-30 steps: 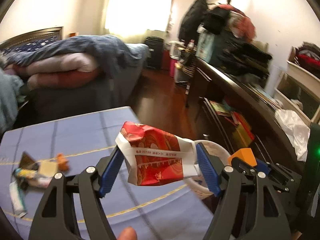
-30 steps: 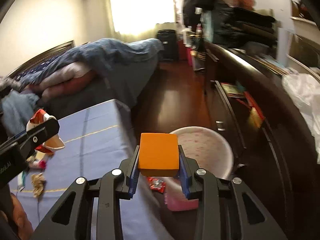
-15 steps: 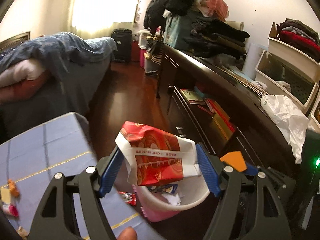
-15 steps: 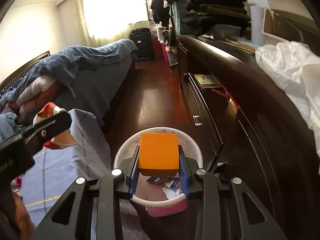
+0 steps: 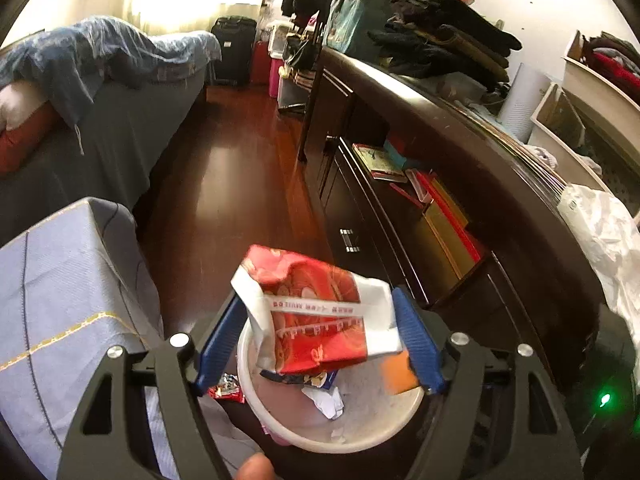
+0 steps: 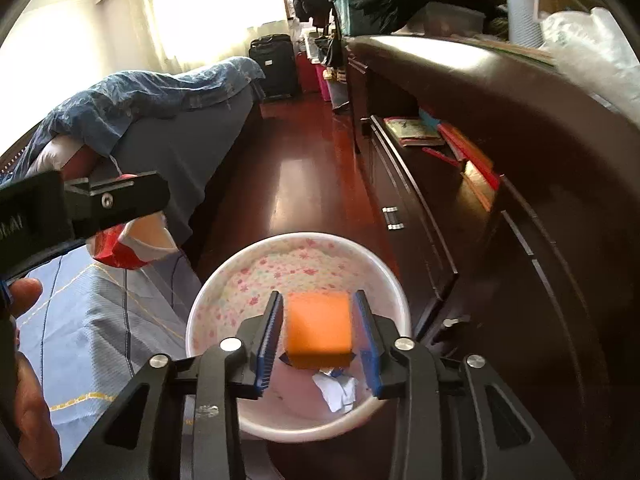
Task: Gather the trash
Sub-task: 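Carry the bag and sponge over the wastebasket and open both tools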
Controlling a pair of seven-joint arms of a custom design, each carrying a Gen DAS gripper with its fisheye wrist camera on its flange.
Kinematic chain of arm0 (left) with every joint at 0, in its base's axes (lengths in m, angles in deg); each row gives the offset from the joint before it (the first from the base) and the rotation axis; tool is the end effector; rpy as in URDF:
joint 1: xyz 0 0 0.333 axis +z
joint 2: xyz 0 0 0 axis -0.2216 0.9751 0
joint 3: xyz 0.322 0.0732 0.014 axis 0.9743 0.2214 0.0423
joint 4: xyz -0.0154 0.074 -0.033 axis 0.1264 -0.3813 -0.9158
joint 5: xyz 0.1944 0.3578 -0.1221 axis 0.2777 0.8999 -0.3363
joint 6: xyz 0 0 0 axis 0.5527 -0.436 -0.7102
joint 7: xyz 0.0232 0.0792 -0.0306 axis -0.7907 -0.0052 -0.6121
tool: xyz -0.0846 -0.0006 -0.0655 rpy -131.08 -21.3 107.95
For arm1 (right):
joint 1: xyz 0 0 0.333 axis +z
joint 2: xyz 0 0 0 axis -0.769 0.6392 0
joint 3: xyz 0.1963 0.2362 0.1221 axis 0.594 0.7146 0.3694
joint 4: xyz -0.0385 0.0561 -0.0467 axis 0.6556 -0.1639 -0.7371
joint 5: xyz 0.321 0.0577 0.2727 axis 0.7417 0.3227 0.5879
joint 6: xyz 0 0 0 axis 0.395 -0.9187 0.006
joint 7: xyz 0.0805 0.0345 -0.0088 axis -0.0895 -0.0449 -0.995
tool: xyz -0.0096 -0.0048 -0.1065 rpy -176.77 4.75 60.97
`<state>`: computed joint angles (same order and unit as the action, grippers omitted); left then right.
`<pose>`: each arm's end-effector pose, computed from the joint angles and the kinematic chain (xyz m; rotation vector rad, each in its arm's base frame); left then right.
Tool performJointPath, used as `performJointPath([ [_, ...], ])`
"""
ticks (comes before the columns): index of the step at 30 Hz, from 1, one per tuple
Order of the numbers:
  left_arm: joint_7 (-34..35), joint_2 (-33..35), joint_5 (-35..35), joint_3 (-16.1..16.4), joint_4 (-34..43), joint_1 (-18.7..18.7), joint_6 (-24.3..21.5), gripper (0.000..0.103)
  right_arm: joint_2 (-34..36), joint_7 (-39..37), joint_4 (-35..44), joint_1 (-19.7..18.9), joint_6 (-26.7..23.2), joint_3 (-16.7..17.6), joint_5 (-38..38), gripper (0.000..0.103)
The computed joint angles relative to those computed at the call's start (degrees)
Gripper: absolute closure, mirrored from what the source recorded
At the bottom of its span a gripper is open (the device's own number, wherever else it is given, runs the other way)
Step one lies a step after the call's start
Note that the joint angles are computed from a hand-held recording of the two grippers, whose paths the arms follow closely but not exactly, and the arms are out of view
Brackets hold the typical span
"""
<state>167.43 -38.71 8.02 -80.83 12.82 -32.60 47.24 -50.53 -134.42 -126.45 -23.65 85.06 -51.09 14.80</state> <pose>0.7623 -0.4000 0.4853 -1.1948 2.5607 -1.2044 0.6308 0.3183 0.4352 -1.0985 2.3011 -0.8073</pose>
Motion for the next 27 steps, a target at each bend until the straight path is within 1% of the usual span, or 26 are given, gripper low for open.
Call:
performJointPath([
  [1,-0.64,1.25,0.12,0.10,2.07,-0.21,-1.07,0.023,0.30,-0.18,0.25,-0.06,-0.03,0.03,0.25,0.058],
  [2,-1.17,2.11,0.20,0.13,3.52,-0.36,-1.69,0.021,0.57,-0.08,0.42,-0.01,-0.22,-0.02,0.28,0.052],
  [3,-1.46,2.94,0.20,0.04,4.91,-0.36,-2.33,0.020,0.70,-0.04,0.59,0.02,-0.29,-0.08,0.27,0.050],
  [5,-1.53,3.76,0.11,-0.24,6.25,-0.29,-2.84,0.015,0.73,-0.05,0.65,0.09,-0.58,-0.11,0.46,0.050],
  [9,-1.54,2.24,-0.38,-0.45,3.94,0.35,-1.76,0.014,0.37,-0.11,0.52,0.41,-1.46,0.10,0.82,0.047],
  [12,-0.93,-0.62,-1.60,-0.83,-0.38,1.50,-0.17,0.014,0.05,-0.67,0.80,0.72,-2.63,0.46,1.32,0.046],
  [15,0.69,-5.40,-2.94,-0.88,-7.72,3.04,3.64,0.014,-0.48,-0.97,1.09,1.22,-3.40,0.84,1.29,0.045],
  [16,0.92,-7.48,-2.96,-0.37,-10.81,3.31,5.60,0.013,-0.64,-1.19,1.40,1.51,-3.68,1.03,1.07,0.044],
  [17,0.81,-9.73,-2.73,0.38,-13.91,3.54,7.42,0.012,-0.63,-1.47,1.88,1.84,-4.12,1.16,0.73,0.042],
  [18,0.92,-10.87,-2.78,0.60,-15.47,3.82,8.25,0.011,-0.56,-1.91,2.57,2.28,-5.00,1.37,0.59,0.039],
  [21,0.85,-17.27,-2.86,2.10,-24.36,5.30,13.59,0.010,-0.05,-3.82,4.87,3.38,-6.23,2.02,0.50,0.034],
  [24,-0.69,-21.80,-1.71,4.15,-30.64,6.04,17.77,0.006,1.34,-6.21,7.81,4.42,-5.65,2.63,1.37,0.029],
  [26,-2.96,-25.01,0.27,6.38,-35.21,6.26,20.65,0.005,3.12,-8.93,10.74,5.27,-4.60,3.10,2.49,0.029],
  [27,-5.11,-26.55,2.22,8.20,-37.49,6.04,21.99,0.005,3.97,-10.12,12.08,5.76,-4.09,3.07,2.79,0.029],
])
